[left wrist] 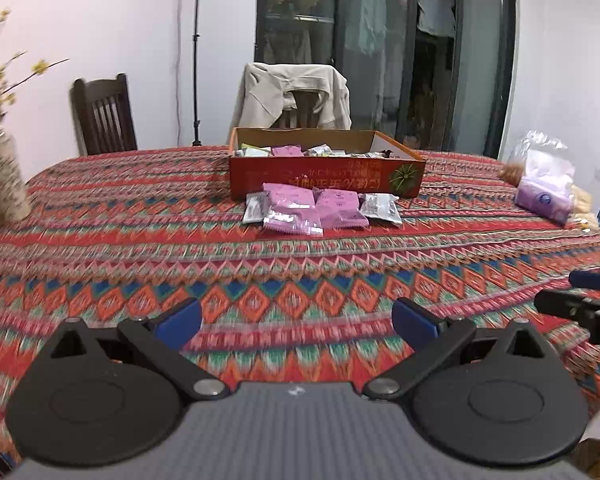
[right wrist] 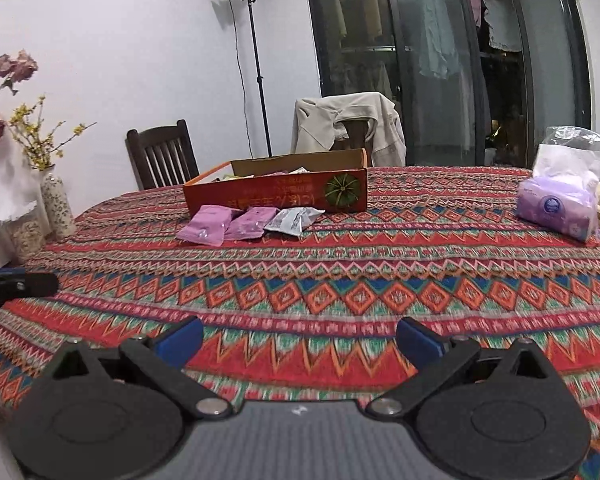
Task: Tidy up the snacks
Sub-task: 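Grasp a pink cake packet with the left tool while the right tool grasps a white packet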
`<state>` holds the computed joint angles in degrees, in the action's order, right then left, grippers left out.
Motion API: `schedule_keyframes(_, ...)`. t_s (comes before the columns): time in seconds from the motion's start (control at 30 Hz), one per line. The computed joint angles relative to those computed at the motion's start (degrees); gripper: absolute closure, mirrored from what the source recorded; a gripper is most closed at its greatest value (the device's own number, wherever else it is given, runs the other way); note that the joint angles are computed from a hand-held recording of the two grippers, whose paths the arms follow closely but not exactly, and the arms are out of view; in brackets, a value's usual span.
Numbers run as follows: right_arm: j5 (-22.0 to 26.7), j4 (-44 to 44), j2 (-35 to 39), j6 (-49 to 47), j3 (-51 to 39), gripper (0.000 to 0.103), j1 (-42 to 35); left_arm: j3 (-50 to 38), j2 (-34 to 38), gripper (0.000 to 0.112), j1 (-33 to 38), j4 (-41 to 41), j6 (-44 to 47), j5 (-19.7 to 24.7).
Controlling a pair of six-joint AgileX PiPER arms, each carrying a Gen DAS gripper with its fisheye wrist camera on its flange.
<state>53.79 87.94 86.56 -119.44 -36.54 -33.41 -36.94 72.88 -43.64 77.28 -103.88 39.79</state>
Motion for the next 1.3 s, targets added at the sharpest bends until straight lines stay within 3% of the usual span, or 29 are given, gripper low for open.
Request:
schedule_keyframes(0.2, -8.7, 3.5, 5.6, 5.7, -10.3, 0.0, 12.2, -11.5, 12.7, 0.009, 16.6, 4.6, 4.4, -15.6)
schedule_keyframes(0.33, -14.1, 2.6, 12.7, 11.3, -20.6, 0.0, 19.7, -22.2, 21.9, 0.009, 22.8, -2.8, 15.1, -21.7)
schedule_keyframes(0.43, -18.7, -2.5, 19.1, 20.2, -30.9, 0.0, 25.0, -31.0, 29.3, 0.011, 25.2, -9.8, 25.7, -23.0)
schedule_keyframes(0.5, -20.8, -9.3, 24.4, 29.2, -39.4, 0.002, 28.0, -37.2, 34.6, 0.022, 26.0, -12.4, 30.8, -22.0)
schedule_keyframes(0.63, -21.9, -23.0, 35.7, 49.1, -56.9, 0.016, 32.2, -45.3, 41.9, 0.036, 27.7, -16.7, 36.9, -21.9)
schedule_keyframes(0.7, -21.2, -26.6, 40.0, 55.5, -63.6, 0.019, 33.4, -46.5, 43.5, 0.048, 28.7, -17.2, 36.3, -23.3)
schedule_keyframes(0.77, -21.2, -27.5, 43.0, 58.0, -67.4, 0.023, 34.2, -45.9, 44.1, 0.05, 29.5, -13.5, 31.5, -25.1)
schedule_keyframes(0.83, -23.0, -28.8, 44.5, 58.3, -68.6, 0.04, 35.3, -44.1, 43.5, 0.051, 29.8, -6.8, 26.2, -26.6)
schedule_keyframes(0.9, -23.4, -29.9, 44.8, 56.9, -68.6, 0.052, 35.5, -43.6, 42.9, 0.051, 30.3, -8.5, 27.4, -27.5)
schedule_keyframes(1.03, -26.2, -29.0, 43.2, 53.8, -65.8, 0.061, 34.7, -42.5, 41.6, 0.051, 30.9, -13.6, 31.6, -29.0)
schedule_keyframes(1.13, -24.5, -27.6, 43.6, 52.4, -66.0, 0.063, 33.7, -42.5, 40.8, 0.051, 30.3, -15.3, 33.6, -28.1)
schedule_keyframes(1.2, -23.3, -27.9, 43.8, 52.8, -66.6, 0.065, 33.4, -41.5, 39.3, 0.051, 29.5, -11.6, 30.3, -27.1)
schedule_keyframes(1.3, -17.6, -26.9, 43.0, 53.4, -67.0, 0.068, 31.8, -38.1, 35.2, 0.051, 28.6, -10.2, 26.9, -26.1)
